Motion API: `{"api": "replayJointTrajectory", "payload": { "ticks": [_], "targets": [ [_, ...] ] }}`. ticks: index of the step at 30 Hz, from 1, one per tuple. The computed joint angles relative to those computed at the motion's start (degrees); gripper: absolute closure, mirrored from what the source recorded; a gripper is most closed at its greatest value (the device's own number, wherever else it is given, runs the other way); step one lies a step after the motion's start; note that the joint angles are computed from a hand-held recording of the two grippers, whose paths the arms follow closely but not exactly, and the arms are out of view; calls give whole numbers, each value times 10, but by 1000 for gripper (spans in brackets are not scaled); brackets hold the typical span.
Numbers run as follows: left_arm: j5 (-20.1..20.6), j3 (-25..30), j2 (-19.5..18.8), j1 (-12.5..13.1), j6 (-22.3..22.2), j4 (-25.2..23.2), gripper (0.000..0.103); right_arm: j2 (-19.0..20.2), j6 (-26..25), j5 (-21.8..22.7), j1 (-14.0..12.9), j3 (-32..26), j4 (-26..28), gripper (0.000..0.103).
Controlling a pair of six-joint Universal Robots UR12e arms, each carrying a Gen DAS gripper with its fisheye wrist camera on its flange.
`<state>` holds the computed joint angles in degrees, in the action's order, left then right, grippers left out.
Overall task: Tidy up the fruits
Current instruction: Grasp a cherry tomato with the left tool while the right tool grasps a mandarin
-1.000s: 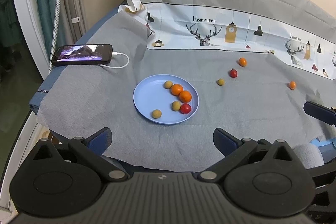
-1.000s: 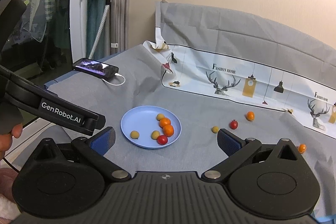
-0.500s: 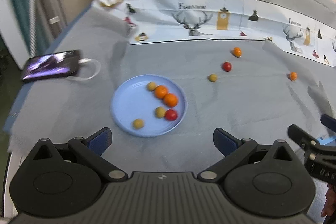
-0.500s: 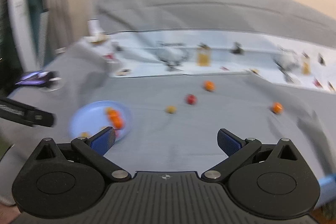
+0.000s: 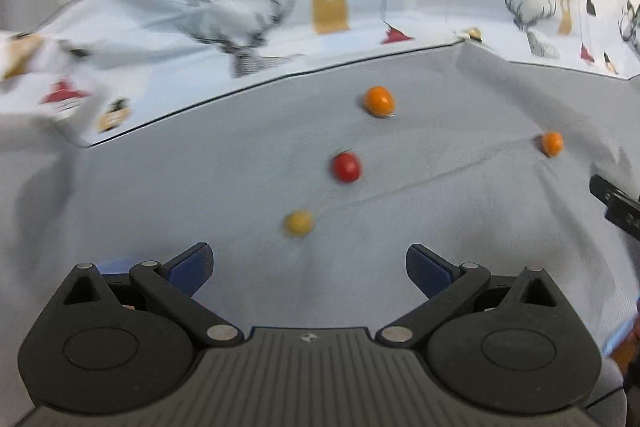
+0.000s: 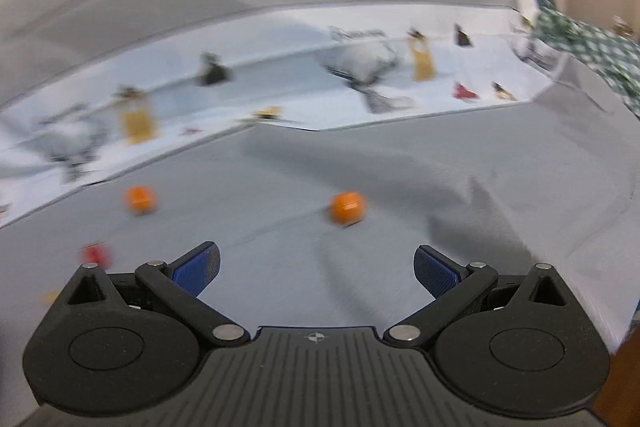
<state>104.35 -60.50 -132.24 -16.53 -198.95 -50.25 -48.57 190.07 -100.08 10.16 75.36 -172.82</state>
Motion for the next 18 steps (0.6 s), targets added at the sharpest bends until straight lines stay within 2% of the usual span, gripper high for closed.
{"api": "replayJointTrajectory", "payload": {
  "ticks": [4,7,9,11,12,13,14,15,16,17,18],
  "targets": [
    [-21,112,-86,8,22,-46,0,76,30,-7,-15,-110,74,1],
    [-35,171,-135,14,48,-80,0,125,45,-1,-23,-183,122,1],
    [-12,188,-155,14,48,-83,1,151,38,-7,-24,-221,148,1],
    [-14,201,-167,18,47,-78,1,173,36,-8,-25,-255,174,0],
    [-24,207,-171,21,43,-81,1,181,30,-6,-26,-263,174,0],
    [-34,214,-175,23,42,-87,1,190,7,-24,-23,-268,150,0],
    [-41,226,-180,25,45,-99,4,195,-9,-30,-22,-271,135,1],
    [-47,232,-183,26,49,-106,22,194,-10,-27,-23,-267,127,1],
    [-67,228,-180,29,52,-100,30,193,-2,-26,-23,-264,126,6],
    [-73,221,-176,30,48,-88,61,190,2,-30,-22,-258,116,27],
    [-77,222,-175,29,54,-88,72,187,1,-27,-22,-250,100,42]
  ]
}}
